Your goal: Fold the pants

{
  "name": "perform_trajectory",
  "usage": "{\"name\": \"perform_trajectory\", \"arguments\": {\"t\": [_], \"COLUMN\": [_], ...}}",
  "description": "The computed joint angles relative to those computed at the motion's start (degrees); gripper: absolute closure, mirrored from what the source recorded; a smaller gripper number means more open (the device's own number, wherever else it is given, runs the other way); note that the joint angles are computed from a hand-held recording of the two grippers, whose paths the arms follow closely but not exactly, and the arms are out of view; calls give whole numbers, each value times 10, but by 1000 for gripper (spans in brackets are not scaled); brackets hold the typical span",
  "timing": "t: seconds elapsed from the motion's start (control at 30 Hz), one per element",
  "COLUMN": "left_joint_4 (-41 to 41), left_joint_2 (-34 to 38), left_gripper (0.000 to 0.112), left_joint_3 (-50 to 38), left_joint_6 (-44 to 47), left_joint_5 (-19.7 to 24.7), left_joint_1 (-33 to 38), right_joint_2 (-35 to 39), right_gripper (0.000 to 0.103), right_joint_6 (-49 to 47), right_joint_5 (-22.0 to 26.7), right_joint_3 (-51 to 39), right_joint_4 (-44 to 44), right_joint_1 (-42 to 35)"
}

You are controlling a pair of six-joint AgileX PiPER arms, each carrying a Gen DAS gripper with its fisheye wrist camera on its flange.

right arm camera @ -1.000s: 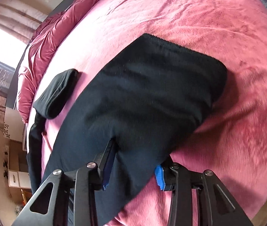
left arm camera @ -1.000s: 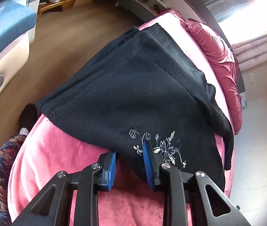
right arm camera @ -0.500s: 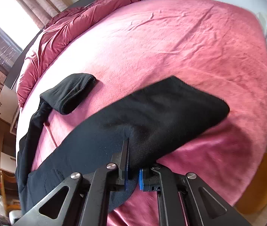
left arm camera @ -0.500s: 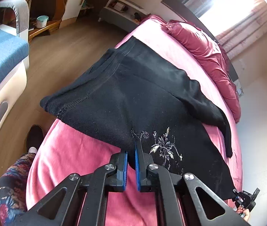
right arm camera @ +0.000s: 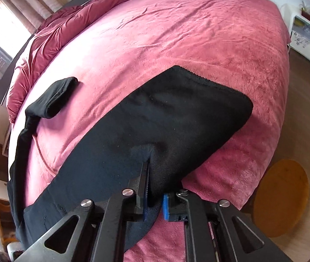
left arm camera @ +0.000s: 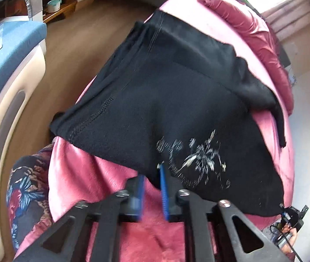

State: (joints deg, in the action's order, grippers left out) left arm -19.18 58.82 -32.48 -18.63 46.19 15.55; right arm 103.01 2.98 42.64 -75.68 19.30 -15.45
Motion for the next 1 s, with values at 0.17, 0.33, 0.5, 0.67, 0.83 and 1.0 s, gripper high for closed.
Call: {"name": "perform_trajectory", "arguments": {"t": [0.17, 0.33, 0.5, 0.67, 0.83, 1.0], "left_joint_4": [0, -26, -64, -109, -150, -154], "left_joint_2": [-51, -37, 76, 247, 401, 541], "left_gripper": [88, 88, 85, 83, 83, 82], "left_joint_3": [-27, -78, -160, -300, -448, -589], "left_joint_6": [59, 158, 173, 176, 157, 93], "left_joint_5": [89, 114, 57, 28, 45, 61], "left_joint_1": [100, 231, 222, 203, 200, 194], "right_joint_2": [-52, -109, -80, 0, 61, 104], "right_gripper": [55, 42, 37, 37, 37, 37], "right_joint_6": [140, 155, 17, -19, -11, 8], "right_joint_5": [0, -17, 8, 42, 52, 82], "right_joint_3": [8, 11, -29, -84, -118, -159], "right_joint_4": [-181, -225, -78, -25, -17, -23], "right_joint_1": [38, 83, 167, 270, 335, 357]}}
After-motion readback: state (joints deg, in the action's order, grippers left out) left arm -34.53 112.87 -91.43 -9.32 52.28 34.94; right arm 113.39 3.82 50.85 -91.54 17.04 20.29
